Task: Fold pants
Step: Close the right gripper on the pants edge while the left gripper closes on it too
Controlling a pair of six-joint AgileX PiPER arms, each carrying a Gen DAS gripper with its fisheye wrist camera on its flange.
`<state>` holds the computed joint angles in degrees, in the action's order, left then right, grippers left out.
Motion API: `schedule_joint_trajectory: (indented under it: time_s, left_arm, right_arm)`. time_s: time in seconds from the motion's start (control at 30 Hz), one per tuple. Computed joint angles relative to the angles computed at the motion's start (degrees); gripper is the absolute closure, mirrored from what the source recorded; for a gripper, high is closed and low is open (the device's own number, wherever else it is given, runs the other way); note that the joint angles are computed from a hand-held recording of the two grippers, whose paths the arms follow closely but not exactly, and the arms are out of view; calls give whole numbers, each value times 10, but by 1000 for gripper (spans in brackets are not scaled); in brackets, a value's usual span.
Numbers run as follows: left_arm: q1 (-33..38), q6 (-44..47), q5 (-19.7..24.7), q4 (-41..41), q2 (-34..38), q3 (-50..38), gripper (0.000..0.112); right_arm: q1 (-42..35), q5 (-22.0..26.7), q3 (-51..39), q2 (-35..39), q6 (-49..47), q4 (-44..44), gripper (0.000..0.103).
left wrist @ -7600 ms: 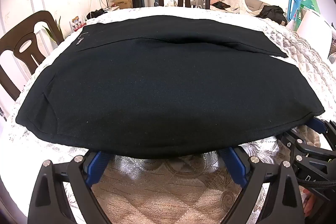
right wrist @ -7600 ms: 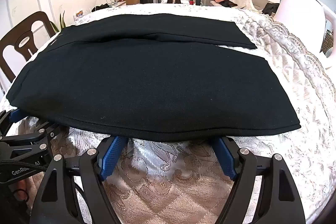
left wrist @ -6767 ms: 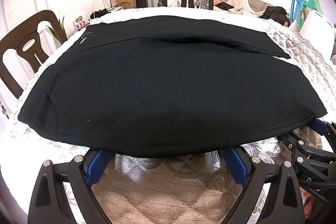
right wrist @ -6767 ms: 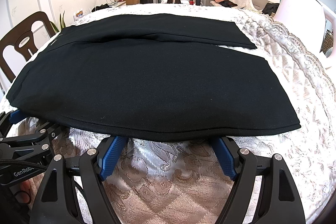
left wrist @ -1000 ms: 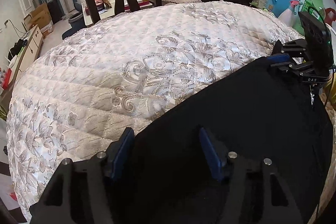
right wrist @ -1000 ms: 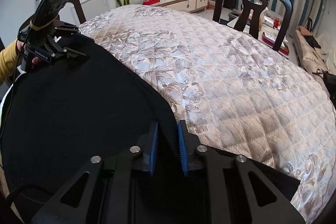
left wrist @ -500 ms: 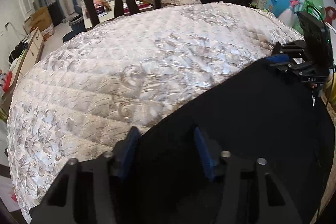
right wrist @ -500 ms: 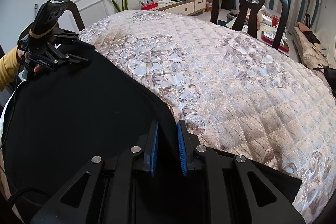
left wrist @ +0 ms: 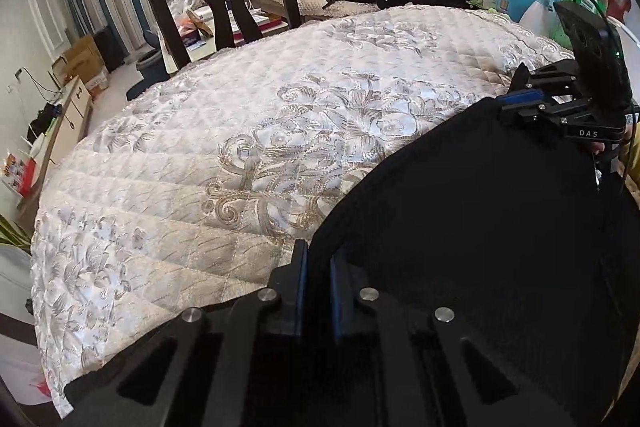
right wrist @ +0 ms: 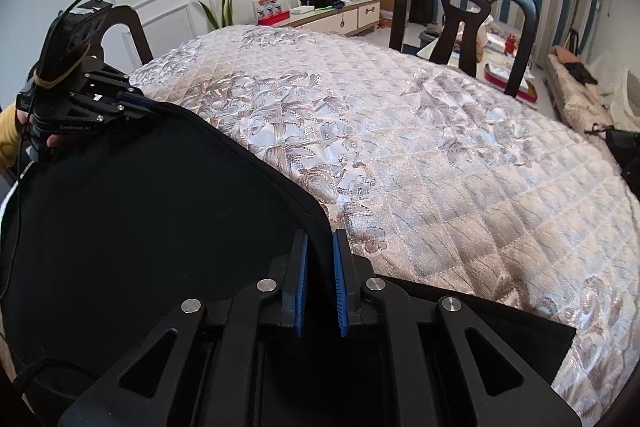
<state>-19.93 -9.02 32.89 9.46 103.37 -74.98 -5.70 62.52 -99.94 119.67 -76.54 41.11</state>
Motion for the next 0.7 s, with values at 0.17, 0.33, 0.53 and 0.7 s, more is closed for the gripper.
schedule_joint_trajectory:
  time_s: [0.17, 0.33, 0.53, 0.7]
  left_arm:
    - [-18, -47, -9, 46, -35, 29, 101]
    - [-26, -67, -1, 63, -45, 34, 101]
    - [-9, -36, -9, 31, -37, 32, 94]
    - [-6, -52, 23, 94, -17, 12, 75]
  right_arm:
    - [-5, -43, 65, -43, -37, 22, 95]
    - [-7, -73, 107, -67, -63, 38, 95]
    - [2, -98, 121, -73, -61, 31, 95]
    - [1, -85, 107, -63, -48, 23, 95]
